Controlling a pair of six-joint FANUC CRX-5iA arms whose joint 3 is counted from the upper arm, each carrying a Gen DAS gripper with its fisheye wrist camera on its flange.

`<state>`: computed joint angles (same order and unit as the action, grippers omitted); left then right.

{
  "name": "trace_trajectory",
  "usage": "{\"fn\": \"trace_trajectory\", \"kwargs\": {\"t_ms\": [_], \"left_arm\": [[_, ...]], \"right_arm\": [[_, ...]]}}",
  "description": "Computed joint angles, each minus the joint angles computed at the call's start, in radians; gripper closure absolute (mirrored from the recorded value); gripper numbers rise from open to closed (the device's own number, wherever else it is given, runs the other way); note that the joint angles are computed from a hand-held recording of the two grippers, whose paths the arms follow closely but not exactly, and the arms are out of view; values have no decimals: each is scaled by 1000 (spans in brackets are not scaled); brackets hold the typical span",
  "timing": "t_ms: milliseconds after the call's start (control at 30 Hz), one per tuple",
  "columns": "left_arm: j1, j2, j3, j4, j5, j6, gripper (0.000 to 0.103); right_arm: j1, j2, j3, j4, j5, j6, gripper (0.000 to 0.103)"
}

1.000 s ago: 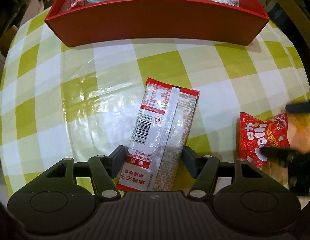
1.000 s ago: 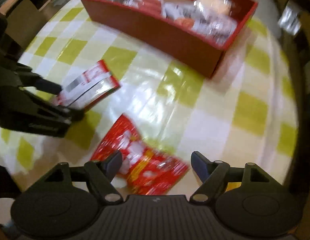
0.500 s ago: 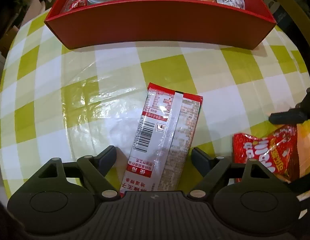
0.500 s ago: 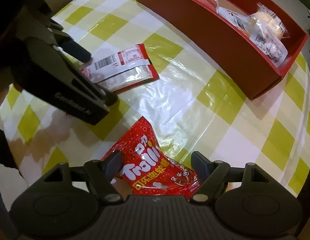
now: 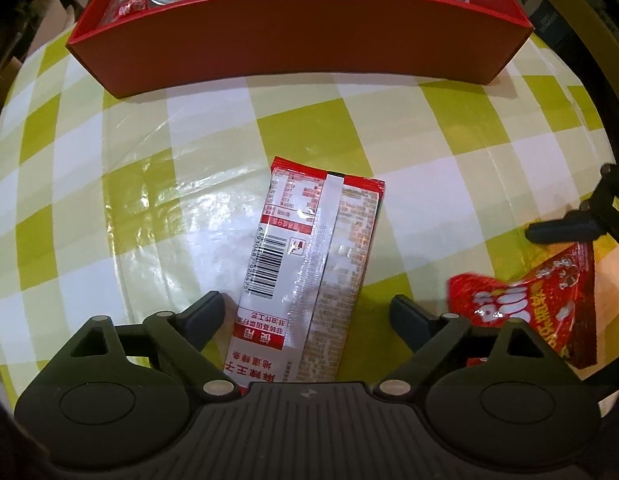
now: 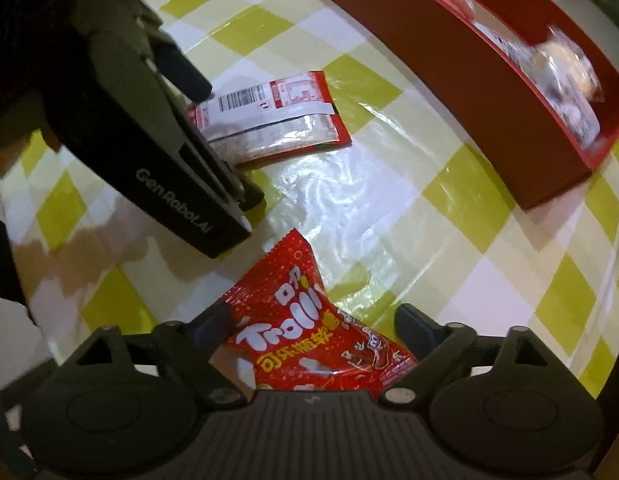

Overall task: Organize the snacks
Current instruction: 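Grasp the red Trolli bag with the right gripper while the left gripper straddles the strip pack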

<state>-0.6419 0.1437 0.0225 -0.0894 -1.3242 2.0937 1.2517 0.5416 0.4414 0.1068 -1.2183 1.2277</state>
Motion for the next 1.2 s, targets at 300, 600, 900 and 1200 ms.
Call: {"fn": "trace_trajectory", "kwargs": {"t_ms": [300,600,900,1200], "left_arm": [[-4,-7,-18,-3,13,-13,7],[-4,2,-17,2,17,-21,3],[-2,0,-19,7,19,-23,2],[-2,-2,-14,4,9,-27,6]], "right_arm": [[15,-1,-26,25,32,-59,0],[35,-36,-125,111,165,-167,0],[26,-51,-124,85,101,-100,0],[29,-135,-201,31,22,-357,0]]}}
